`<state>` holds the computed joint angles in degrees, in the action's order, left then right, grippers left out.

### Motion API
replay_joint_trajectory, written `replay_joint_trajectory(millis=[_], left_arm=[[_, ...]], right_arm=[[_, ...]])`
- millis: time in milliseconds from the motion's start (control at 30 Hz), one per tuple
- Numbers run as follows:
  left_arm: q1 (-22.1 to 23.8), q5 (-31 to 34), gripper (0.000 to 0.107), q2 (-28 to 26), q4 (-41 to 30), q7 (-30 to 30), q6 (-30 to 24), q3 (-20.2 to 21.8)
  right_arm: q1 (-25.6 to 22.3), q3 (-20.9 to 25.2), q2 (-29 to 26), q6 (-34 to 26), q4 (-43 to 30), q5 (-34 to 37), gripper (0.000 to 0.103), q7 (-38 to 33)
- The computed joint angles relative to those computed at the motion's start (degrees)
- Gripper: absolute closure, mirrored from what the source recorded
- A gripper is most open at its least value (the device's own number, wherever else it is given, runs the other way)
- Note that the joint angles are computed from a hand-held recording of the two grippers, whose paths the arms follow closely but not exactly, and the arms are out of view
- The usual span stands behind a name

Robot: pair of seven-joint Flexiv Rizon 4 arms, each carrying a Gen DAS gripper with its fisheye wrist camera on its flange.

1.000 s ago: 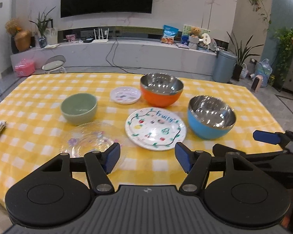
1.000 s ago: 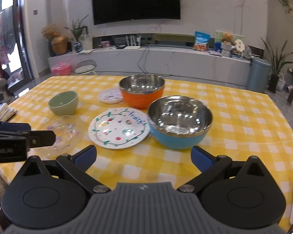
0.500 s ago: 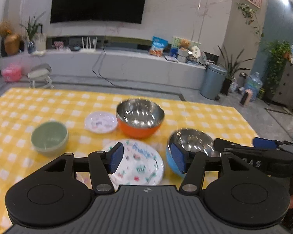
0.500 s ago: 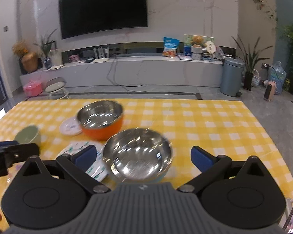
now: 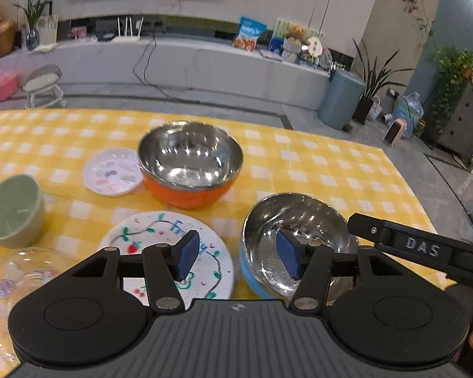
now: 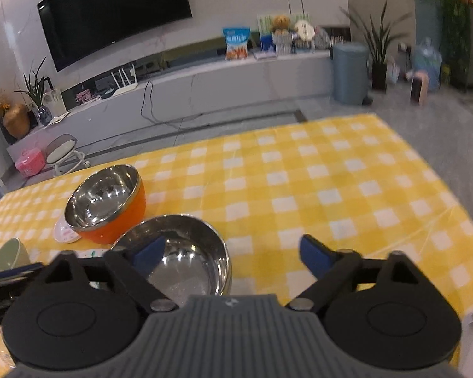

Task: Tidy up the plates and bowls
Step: 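Move both grippers to the blue steel bowl and close them on its rim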

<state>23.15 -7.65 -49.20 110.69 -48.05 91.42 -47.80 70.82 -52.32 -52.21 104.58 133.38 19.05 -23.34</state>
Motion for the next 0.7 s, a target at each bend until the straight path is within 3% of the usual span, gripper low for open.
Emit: replay_joint_trajectory(millis=[100,233,433,600,700], left_arm=[[-2.36,-1.42,0.041,-0.15,-1.56,-0.88,-1.98,1.92],[-5.05,-4.25,0.041,0.05,-2.96,-0.98,-4.88,4.31],[-7.86,-7.73,0.061,0.91,-3.48,0.44,-6.46,6.76],[-9.21,-10.27,0.079,1.41,-3.66,1.32,-6.93,7.92],[-10.09,-11.02,0.086,1.56,-3.62,1.39,-6.17,8.55]], right_arm=[[-1.94,2.18,0.93,0.75,-0.42,-0.18,0.022,-0.27],[-5.29,5.62,2.48,0.48,-1.29,-0.91,0.037,-0.58],[-11.8,12.69,5.06,3.91,-2.39,-0.48,0.059,-1.52],[-13.55,14.92,5.83,3.72,-3.26,-0.15,0.083,-3.2],[-13.41,14.95,5.82,3.32,-3.39,0.41,0.088,-3.25]])
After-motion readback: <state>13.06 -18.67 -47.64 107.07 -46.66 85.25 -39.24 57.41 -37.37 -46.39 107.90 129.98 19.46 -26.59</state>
